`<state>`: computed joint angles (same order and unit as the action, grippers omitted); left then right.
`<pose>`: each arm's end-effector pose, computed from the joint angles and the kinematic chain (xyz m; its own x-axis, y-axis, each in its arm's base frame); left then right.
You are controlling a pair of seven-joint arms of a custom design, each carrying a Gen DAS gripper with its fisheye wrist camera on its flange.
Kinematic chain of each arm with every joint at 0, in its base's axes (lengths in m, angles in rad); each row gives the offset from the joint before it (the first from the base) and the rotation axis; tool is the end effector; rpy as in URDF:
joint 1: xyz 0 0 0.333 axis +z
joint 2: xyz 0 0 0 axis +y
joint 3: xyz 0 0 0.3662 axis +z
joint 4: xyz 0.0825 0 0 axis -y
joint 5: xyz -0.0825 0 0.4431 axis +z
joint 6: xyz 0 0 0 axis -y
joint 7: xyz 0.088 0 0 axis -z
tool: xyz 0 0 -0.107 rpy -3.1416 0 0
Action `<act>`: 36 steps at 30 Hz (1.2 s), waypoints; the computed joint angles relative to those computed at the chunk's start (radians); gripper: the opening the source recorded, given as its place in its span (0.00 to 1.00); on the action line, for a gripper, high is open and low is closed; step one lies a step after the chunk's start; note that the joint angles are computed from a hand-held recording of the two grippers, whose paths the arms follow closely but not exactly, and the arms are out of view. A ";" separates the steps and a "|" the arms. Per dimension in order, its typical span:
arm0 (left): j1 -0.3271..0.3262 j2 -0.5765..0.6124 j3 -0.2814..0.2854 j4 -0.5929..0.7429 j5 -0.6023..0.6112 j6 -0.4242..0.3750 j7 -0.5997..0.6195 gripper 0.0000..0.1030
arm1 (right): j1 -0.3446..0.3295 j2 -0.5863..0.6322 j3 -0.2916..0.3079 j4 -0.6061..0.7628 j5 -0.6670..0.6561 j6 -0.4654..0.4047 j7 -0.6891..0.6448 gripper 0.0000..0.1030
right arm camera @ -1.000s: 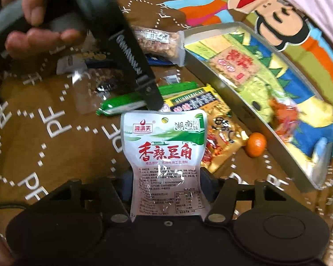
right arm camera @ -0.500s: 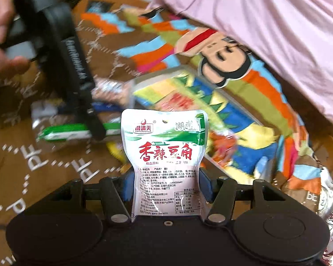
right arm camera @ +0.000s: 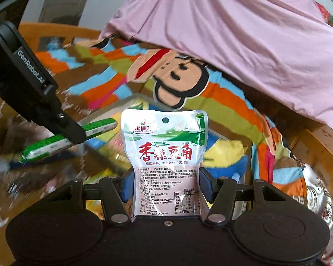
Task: Organize snacks
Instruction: 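Carry the white bag to the tray with the right tool while the left tool carries the green stick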
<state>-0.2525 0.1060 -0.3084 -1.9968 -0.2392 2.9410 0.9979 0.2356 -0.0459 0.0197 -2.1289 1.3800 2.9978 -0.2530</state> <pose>0.5887 -0.3429 0.5298 0.0274 -0.8101 0.5857 -0.8002 -0.3690 -0.4728 0.6005 0.0841 0.5112 0.5452 -0.7807 0.3054 -0.2903 -0.5176 -0.8048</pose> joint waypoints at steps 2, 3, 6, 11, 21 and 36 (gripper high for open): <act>-0.055 0.035 0.078 0.039 0.230 0.030 -0.176 0.20 | 0.000 0.045 0.002 0.058 0.057 0.008 -0.034 0.58; -0.085 0.050 0.122 0.059 0.349 0.040 -0.269 0.20 | -0.005 0.070 0.005 0.088 0.050 0.007 -0.007 0.58; -0.151 0.102 0.233 0.128 0.601 0.067 -0.504 0.20 | -0.023 0.144 0.021 0.175 -0.008 0.002 0.155 0.58; -0.156 0.188 0.297 0.190 0.717 0.165 -0.666 0.20 | -0.034 0.262 0.053 0.283 -0.179 0.035 0.392 0.58; -0.147 0.287 0.339 0.294 0.891 0.034 -0.756 0.20 | 0.064 0.397 -0.049 0.349 -0.620 0.078 0.858 0.58; -0.079 0.304 0.252 0.318 0.840 -0.051 -0.657 0.16 | -0.009 0.435 0.023 0.360 -0.866 0.074 1.058 0.59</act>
